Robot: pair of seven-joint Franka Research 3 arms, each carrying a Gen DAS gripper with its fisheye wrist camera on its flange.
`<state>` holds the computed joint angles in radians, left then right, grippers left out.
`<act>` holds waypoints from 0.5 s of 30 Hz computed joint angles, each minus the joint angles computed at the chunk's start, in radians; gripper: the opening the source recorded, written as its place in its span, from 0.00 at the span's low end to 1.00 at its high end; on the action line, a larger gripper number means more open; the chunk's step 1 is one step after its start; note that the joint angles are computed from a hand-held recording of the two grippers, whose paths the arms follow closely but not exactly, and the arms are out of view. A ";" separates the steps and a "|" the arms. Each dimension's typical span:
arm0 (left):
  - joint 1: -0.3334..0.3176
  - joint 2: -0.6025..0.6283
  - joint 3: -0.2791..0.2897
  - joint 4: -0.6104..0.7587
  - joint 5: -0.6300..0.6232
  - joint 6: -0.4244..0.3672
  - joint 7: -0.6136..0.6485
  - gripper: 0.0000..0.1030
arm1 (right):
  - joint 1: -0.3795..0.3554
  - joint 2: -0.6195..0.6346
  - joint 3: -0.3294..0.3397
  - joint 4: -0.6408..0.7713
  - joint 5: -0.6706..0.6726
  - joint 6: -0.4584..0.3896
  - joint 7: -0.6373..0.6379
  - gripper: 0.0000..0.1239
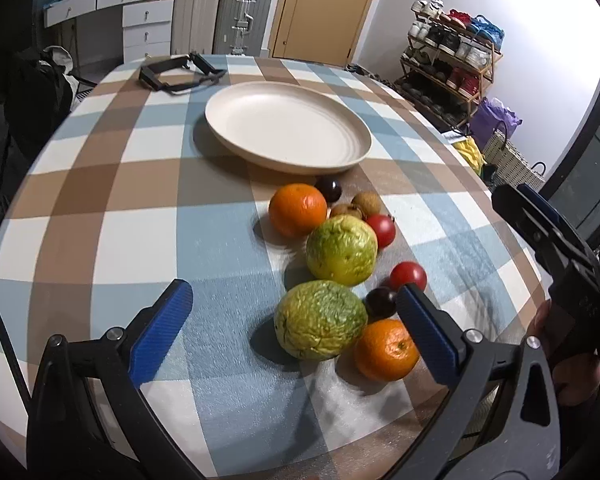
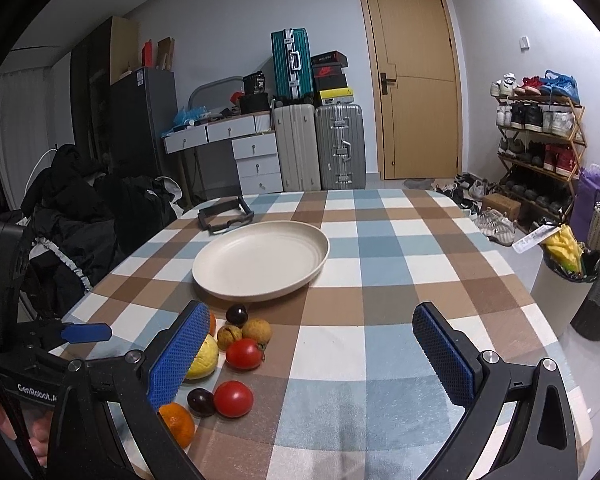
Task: Organize fruits
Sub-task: 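Lower the left tool and close it on the wrinkled green citrus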
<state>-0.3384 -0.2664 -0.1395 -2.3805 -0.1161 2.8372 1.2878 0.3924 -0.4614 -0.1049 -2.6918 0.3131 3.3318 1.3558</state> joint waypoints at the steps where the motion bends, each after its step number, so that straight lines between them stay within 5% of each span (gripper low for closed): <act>1: -0.014 0.000 0.011 -0.002 -0.023 -0.002 0.018 0.97 | 0.003 0.006 -0.004 0.002 -0.002 0.001 -0.001 0.83; 8: -0.079 0.026 0.071 0.020 -0.238 -0.040 0.202 0.81 | 0.029 0.033 -0.036 0.011 -0.004 -0.003 0.004 0.83; 15: -0.067 0.039 0.064 0.037 -0.410 -0.077 0.339 0.57 | 0.037 0.039 -0.044 0.017 -0.005 -0.011 -0.001 0.83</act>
<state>-0.4049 -0.2278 -0.0758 -2.3435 -0.5258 2.7603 1.6268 0.4291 -0.4222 -0.1493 -2.6747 0.3084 3.3209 1.3549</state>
